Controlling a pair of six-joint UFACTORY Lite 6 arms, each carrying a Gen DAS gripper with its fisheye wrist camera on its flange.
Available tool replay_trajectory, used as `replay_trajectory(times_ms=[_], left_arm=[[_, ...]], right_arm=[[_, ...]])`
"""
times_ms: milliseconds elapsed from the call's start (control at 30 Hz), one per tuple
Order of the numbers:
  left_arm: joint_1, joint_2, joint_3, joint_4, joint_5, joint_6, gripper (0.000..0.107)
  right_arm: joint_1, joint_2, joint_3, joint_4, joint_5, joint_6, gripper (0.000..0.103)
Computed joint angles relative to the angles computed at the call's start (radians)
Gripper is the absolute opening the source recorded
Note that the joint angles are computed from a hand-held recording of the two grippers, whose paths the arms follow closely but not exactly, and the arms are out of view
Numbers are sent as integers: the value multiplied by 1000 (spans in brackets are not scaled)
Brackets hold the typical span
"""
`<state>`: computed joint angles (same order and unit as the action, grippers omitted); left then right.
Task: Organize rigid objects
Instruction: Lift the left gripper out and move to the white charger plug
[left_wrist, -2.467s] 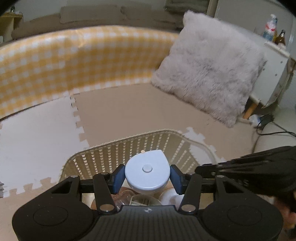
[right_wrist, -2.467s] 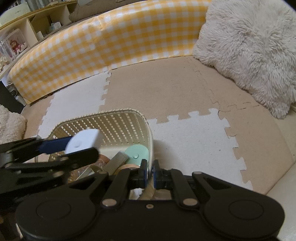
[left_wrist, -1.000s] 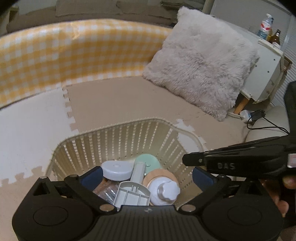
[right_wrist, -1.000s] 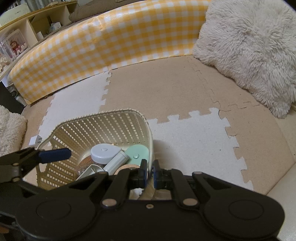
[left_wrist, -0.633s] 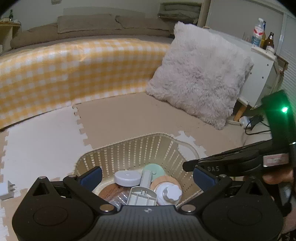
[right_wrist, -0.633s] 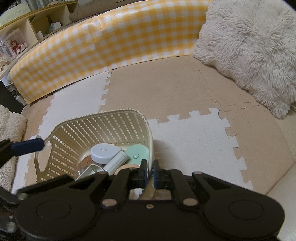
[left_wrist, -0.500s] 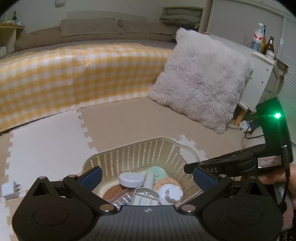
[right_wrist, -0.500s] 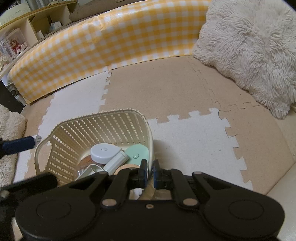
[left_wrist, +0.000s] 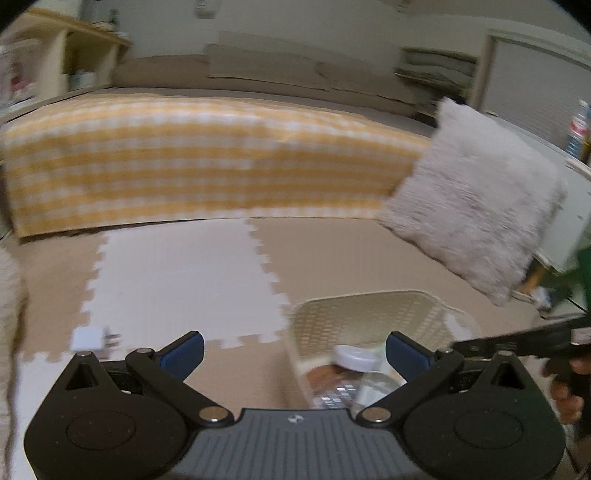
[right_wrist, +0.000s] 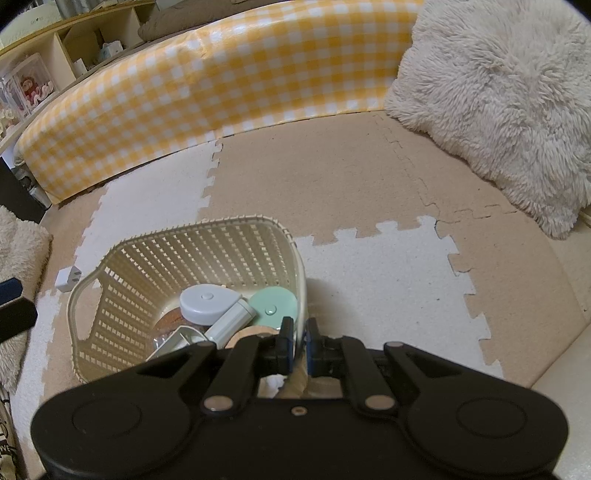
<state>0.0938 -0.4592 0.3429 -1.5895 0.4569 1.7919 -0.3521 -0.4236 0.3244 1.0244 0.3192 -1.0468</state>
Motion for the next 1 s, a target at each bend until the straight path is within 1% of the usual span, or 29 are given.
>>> replay_trajectory(times_ms=[167, 300, 367, 467, 600, 733, 800, 900, 967, 1000], left_arm=[[91, 67, -9, -172, -21, 188, 103], [154, 157, -10, -392, -17, 421, 103], [183, 213, -8, -514, 14, 561, 103], [227, 325, 4, -693, 93, 774, 103], [258, 470, 55, -811, 164, 893, 103], [259, 591, 118, -928, 198, 992, 102], [260, 654, 151, -967, 228, 1036, 98], [245, 744, 216, -1032, 231, 1122, 84], [237, 799, 270, -1072, 202, 1172, 62], [236, 825, 297, -1082, 190, 1182, 60]], right_arm=[[13, -6, -3, -17, -8, 26, 7], [14, -6, -3, -22, -11, 28, 7], [20, -7, -2, -33, -15, 42, 7], [25, -10, -3, -47, -20, 55, 6], [31, -15, -5, -61, -24, 72, 6], [33, -17, -6, -65, -25, 77, 6], [33, -18, -6, -66, -26, 76, 6], [37, -22, -8, -76, -29, 87, 6], [36, -25, -10, -78, -27, 86, 7], [38, -26, -10, -80, -28, 87, 7]])
